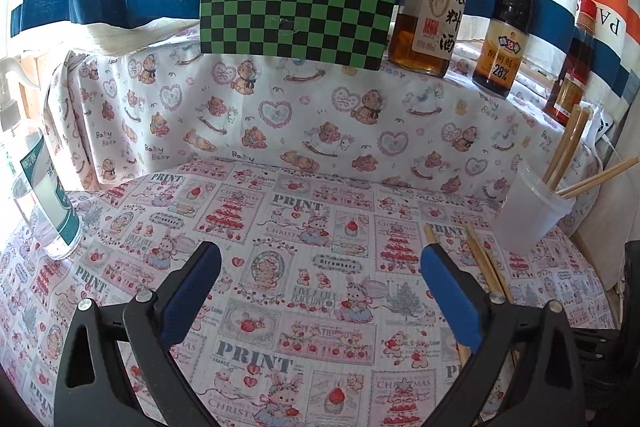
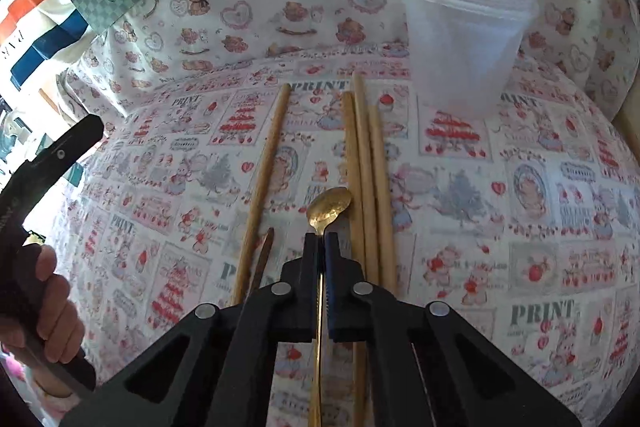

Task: Organize utensils
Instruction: 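Move the right tool down to the gold spoon while the left tool moves toward the loose chopsticks, then close the right tool on the gold spoon and lift it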

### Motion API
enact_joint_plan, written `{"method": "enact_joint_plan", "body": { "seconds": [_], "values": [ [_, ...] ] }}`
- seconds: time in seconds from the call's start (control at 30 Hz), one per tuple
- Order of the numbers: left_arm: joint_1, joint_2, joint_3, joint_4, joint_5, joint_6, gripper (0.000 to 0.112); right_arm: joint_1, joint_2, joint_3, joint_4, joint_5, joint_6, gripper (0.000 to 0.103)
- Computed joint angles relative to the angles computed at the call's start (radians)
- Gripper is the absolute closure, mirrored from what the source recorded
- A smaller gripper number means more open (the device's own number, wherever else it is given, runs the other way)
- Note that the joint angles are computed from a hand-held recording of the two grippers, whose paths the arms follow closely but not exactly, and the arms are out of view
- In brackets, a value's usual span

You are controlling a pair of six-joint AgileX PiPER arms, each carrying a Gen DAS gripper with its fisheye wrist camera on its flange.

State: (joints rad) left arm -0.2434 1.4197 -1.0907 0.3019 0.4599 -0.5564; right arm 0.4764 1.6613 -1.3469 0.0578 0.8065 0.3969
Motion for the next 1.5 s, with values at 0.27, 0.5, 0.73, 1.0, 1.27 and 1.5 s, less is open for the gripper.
{"method": "enact_joint_plan", "body": {
  "seconds": [0.27,0.5,0.73,1.0,1.27,1.5],
  "values": [
    [-0.027,-0.01,0.01,-0.003,-0.005,0.021,0.013,0.024,0.012,-0.02,-0.055,0.01,0.002,0.087],
    [-0.055,-0.026,0.018,0.077,-0.005,-0.048,0.013,0.059,0.046,-0.058,-0.149,0.008,0.084,0.083],
    [-0.064,-0.04,0.025,0.119,-0.004,-0.093,0.013,0.133,0.136,-0.162,-0.345,0.063,0.203,0.066],
    [-0.051,-0.045,0.025,0.093,-0.009,-0.078,0.013,0.149,0.202,-0.225,-0.406,0.093,0.25,0.063],
    [-0.065,-0.029,0.021,0.187,0.007,-0.162,0.013,0.102,0.158,-0.173,-0.324,0.048,0.183,0.074],
    [-0.096,0.043,-0.079,0.152,0.148,-0.104,0.013,0.075,-0.101,0.027,-0.357,-0.144,0.223,0.074]
  ]
}}
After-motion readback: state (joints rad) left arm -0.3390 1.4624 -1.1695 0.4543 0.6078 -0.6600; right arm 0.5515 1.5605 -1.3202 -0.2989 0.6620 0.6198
